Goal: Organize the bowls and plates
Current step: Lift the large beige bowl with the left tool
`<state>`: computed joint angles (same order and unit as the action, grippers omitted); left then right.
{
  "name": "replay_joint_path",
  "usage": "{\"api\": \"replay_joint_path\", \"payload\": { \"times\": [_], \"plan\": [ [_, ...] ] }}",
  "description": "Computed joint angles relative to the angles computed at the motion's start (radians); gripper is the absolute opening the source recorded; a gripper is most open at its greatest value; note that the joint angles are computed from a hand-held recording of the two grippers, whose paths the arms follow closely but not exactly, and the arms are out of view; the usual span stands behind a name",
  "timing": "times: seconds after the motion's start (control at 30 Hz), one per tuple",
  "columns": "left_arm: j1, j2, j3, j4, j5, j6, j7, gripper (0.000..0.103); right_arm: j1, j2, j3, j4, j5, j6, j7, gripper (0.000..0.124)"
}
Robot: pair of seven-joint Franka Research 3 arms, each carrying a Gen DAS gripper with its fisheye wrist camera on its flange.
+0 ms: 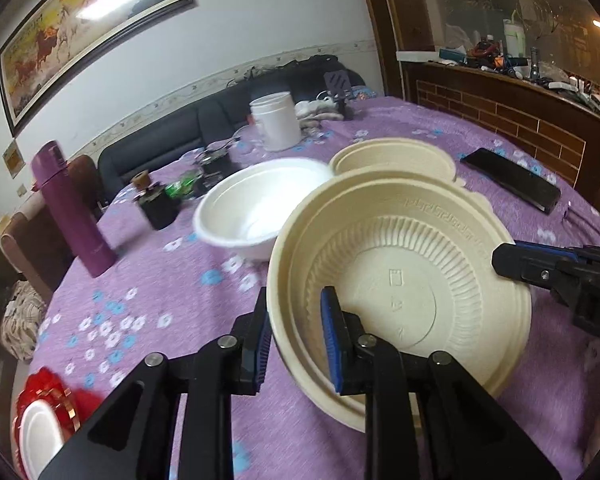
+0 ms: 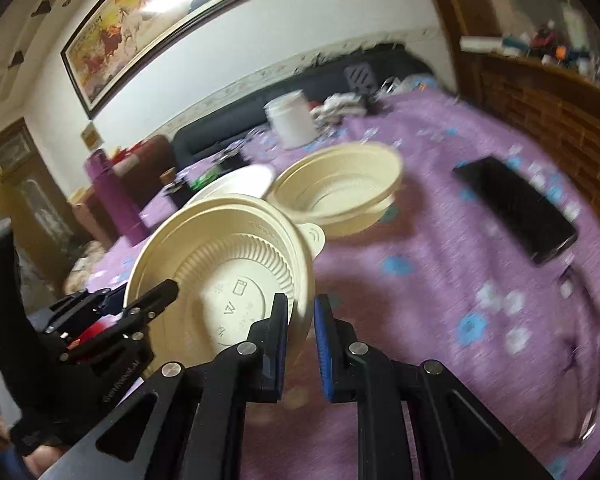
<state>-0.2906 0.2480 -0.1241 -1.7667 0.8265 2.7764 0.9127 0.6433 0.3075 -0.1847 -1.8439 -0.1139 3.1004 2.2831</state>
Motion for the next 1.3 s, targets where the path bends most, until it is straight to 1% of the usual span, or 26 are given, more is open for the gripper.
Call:
{"api": "replay_joint_path", "payload": {
  "times": [0.03,0.07,0.1,0.17,0.23,0.33,0.43,0.5,0.57,0.63,0.7,0.77,0.87,0.9,0.93,1.0,1.03,1.1,1.2,1.3],
  "plan": [
    [0.012,-0.022,-0.004,-0.029,-0.021,0.006,0.013,0.022,-0.06,-0.004,0.081,0.003,0.052,-0.014,-0.05,0.015],
    [0.023,-0.039,-0.007,-0.05,-0.041,0.009,0.025,0.022,-0.092,-0.007,0.132,0.007,0.09,-0.032,-0.086,0.015],
    [0.036,-0.061,-0.01,-0.078,-0.064,0.009,0.035,0.022,-0.094,-0.009,0.149,0.012,0.104,-0.044,-0.099,0.015],
    [0.055,-0.094,-0.008,-0.125,-0.083,0.016,0.025,0.022,-0.069,-0.006,0.148,0.025,0.104,-0.071,-0.091,0.015],
    [0.071,-0.114,-0.005,-0.156,-0.084,0.018,0.005,0.026,-0.054,0.008,0.153,0.048,0.1,-0.09,-0.083,0.016],
    [0.095,-0.127,-0.004,-0.184,-0.083,0.027,-0.017,0.026,-0.021,0.044,0.14,0.104,0.07,-0.135,-0.059,0.016],
    [0.116,-0.123,-0.007,-0.193,-0.107,0.029,-0.012,0.026,-0.013,0.078,0.146,0.157,0.059,-0.178,-0.049,0.016],
    [0.126,-0.115,-0.01,-0.194,-0.133,0.032,0.002,0.026,0.003,0.093,0.13,0.179,0.033,-0.196,-0.026,0.016],
    [0.131,-0.111,-0.011,-0.197,-0.151,0.038,0.014,0.026,0.032,0.107,0.098,0.199,-0.015,-0.213,0.016,0.017],
    [0.144,-0.11,-0.019,-0.204,-0.208,0.055,0.053,0.027,0.051,0.114,0.075,0.21,-0.06,-0.216,0.056,0.017],
    [0.142,-0.108,-0.014,-0.203,-0.212,0.065,0.051,0.027,0.072,0.118,0.049,0.208,-0.108,-0.202,0.105,0.017],
    [0.138,-0.107,-0.005,-0.205,-0.193,0.083,0.027,0.027,0.098,0.124,0.015,0.206,-0.16,-0.185,0.159,0.018],
    [0.125,-0.104,0.019,-0.2,-0.113,0.103,-0.053,0.028,0.137,0.138,-0.034,0.209,-0.237,-0.154,0.225,0.018],
    [0.127,-0.101,0.018,-0.196,-0.109,0.102,-0.06,0.028,0.144,0.143,-0.043,0.215,-0.255,-0.158,0.235,0.018],
    [0.127,-0.098,0.019,-0.192,-0.102,0.098,-0.068,0.028,0.124,0.144,-0.02,0.214,-0.246,-0.142,0.221,0.018],
    [0.135,-0.092,0.014,-0.187,-0.119,0.102,-0.059,0.029,0.103,0.146,0.001,0.212,-0.227,-0.117,0.204,0.018],
    [0.137,-0.09,0.012,-0.185,-0.128,0.101,-0.052,0.029,0.073,0.15,0.035,0.213,-0.195,-0.111,0.172,0.018],
    [0.135,-0.089,0.013,-0.184,-0.123,0.104,-0.052,0.029,0.05,0.151,0.06,0.205,-0.147,-0.09,0.137,0.018],
    [0.124,-0.091,0.026,-0.182,-0.069,0.105,-0.09,0.029,0.053,0.157,0.059,0.21,-0.1,-0.093,0.101,0.018],
    [0.128,-0.092,0.024,-0.183,-0.061,0.112,-0.095,0.029,0.066,0.159,0.047,0.212,-0.076,-0.094,0.084,0.017]
  ]
}}
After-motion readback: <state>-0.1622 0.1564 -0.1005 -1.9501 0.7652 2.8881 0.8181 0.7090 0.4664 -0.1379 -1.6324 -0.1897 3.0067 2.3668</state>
